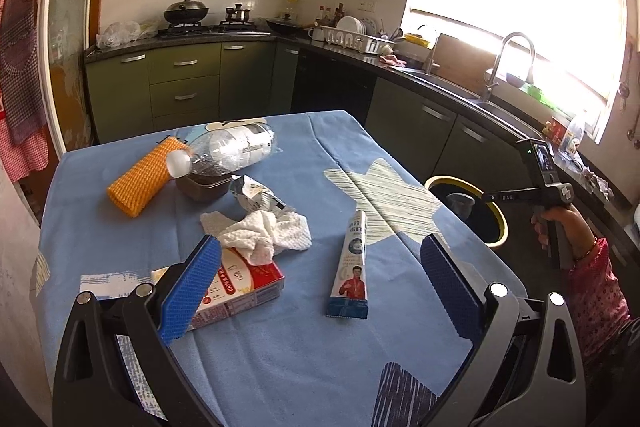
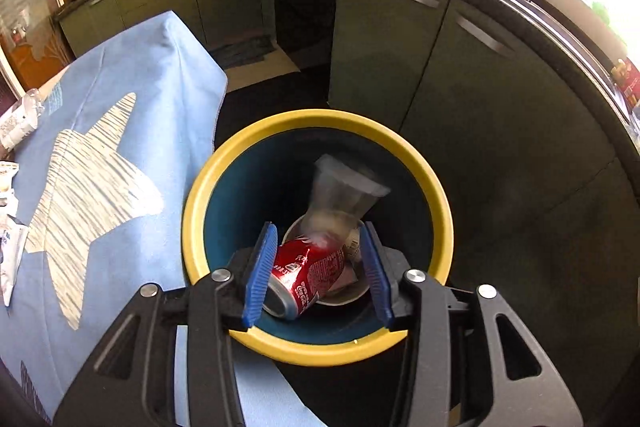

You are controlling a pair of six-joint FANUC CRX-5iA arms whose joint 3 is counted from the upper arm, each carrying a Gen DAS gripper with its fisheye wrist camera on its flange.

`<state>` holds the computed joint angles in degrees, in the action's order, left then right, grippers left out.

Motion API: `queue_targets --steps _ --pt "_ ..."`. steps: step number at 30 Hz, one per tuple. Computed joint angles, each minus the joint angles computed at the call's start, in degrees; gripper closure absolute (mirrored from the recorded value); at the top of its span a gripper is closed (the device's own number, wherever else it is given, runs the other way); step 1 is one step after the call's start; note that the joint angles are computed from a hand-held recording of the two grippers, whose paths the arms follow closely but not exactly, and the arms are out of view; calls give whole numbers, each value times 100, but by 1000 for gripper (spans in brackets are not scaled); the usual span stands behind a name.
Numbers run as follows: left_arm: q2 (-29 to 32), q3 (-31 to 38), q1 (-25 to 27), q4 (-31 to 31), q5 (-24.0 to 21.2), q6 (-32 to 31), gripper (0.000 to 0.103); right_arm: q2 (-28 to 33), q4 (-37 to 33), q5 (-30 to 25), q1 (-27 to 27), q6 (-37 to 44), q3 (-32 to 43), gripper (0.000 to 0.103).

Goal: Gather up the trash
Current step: 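Carry the clear cup over the bin and open the right gripper, then lower the left gripper onto the white squeeze tube and grasp it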

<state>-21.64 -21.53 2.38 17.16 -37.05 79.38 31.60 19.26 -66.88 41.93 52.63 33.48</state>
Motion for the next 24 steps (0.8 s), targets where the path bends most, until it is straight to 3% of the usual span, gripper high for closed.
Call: queue_targets --steps 11,15,24 --pt "925 554 -507 157 -204 -620 5 -967 71 853 265 -136 -1161 55" --pt "1378 707 -651 626 -267 -1263 5 -1150 21 1002 341 -161 -1351 50" --pt "2263 1466 -772 24 -663 -829 9 -1339 -302 1236 279 -124 -1623 50"
